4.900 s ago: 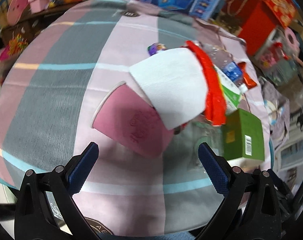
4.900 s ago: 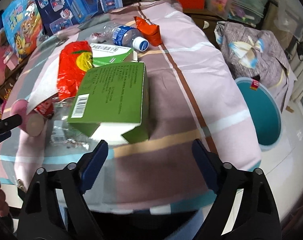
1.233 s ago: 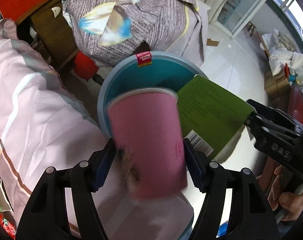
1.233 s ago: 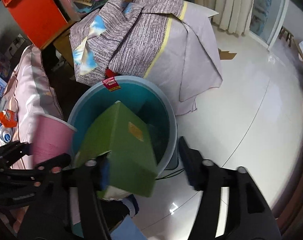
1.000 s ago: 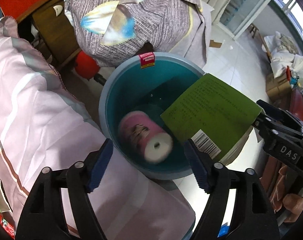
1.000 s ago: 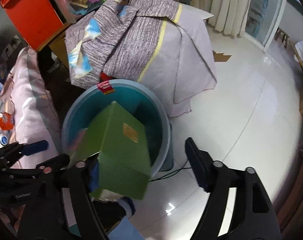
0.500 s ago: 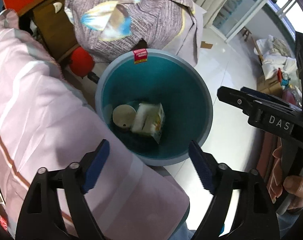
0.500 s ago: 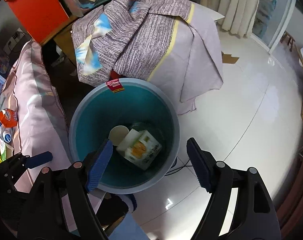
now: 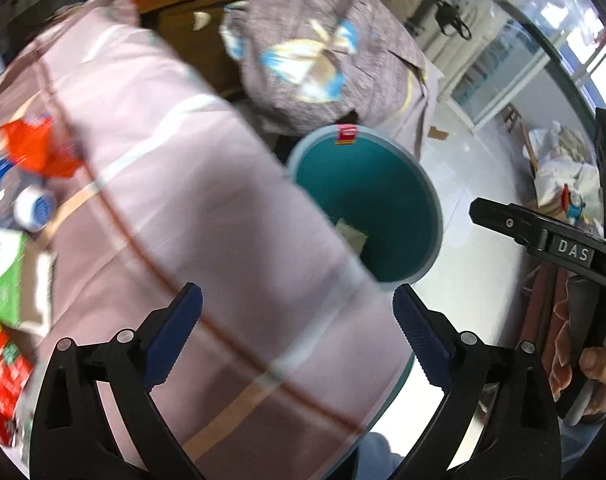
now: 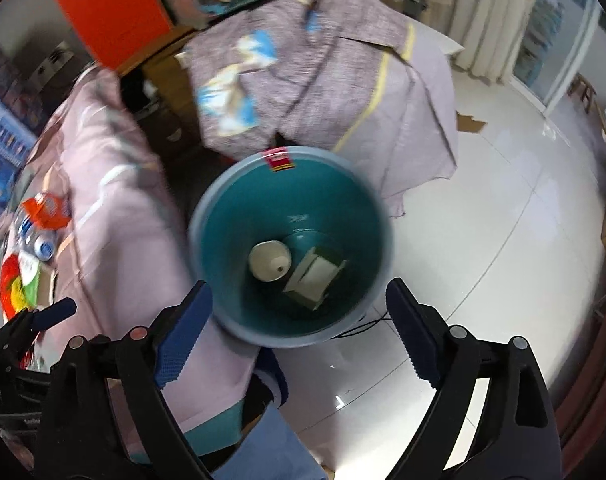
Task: Collect trash
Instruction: 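Grasp the white tissue with the left tool while the right tool grasps the red snack bag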
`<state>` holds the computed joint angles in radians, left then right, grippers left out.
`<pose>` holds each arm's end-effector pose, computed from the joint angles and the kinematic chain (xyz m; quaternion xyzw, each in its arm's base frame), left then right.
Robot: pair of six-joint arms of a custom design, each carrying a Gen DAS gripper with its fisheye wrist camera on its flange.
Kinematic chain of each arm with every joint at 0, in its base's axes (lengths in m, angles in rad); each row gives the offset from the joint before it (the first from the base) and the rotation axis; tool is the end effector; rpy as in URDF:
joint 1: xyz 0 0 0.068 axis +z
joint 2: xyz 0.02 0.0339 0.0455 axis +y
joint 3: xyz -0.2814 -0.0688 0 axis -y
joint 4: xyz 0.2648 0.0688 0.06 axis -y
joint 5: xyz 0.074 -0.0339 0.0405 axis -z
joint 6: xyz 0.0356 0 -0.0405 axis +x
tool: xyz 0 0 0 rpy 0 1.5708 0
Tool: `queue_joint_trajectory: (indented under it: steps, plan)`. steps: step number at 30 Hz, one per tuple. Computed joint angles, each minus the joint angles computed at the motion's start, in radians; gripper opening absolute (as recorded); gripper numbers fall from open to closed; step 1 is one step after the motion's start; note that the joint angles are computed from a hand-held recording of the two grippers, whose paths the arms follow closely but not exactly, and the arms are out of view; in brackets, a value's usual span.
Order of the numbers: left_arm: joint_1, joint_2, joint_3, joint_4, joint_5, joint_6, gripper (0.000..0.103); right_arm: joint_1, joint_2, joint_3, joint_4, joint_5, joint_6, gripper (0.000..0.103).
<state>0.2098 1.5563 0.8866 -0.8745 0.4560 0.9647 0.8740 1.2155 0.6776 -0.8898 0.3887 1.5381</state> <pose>0.2611 0.0396 0.1716 0.3618 0.9044 -0.1810 0.1360 0.1358 0.1413 0.1873 0.3321 0.9207 -0.0032 0.2050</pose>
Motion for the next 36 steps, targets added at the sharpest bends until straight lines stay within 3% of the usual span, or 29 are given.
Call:
queue_joint_trajectory:
  steps: [6,18,23,27,31,36]
  plan:
    - [0.237,0.073,0.126,-0.103,0.039,0.157,0.097,0.079,0.194,0.193,-0.010,0.005,-0.027,0.085]
    - [0.623,0.399,0.619,-0.260,0.106,0.337,0.097,0.129,0.640,0.711,-0.012,-0.043,-0.253,0.085]
    - [0.685,0.574,0.853,-0.234,0.104,0.307,0.098,0.113,0.834,0.958,-0.038,-0.094,-0.361,0.085]
    - [0.703,0.762,1.118,-0.334,0.098,0.293,0.098,0.089,0.975,1.150,-0.063,-0.147,-0.440,0.085]
    - [0.696,0.878,1.288,-0.429,0.093,0.304,0.098,0.068,1.102,1.340,-0.101,-0.196,-0.483,0.085]
    - [0.664,0.967,1.409,-0.516,0.078,0.330,0.098,0.041,1.200,1.492,-0.106,-0.258,-0.507,0.085]
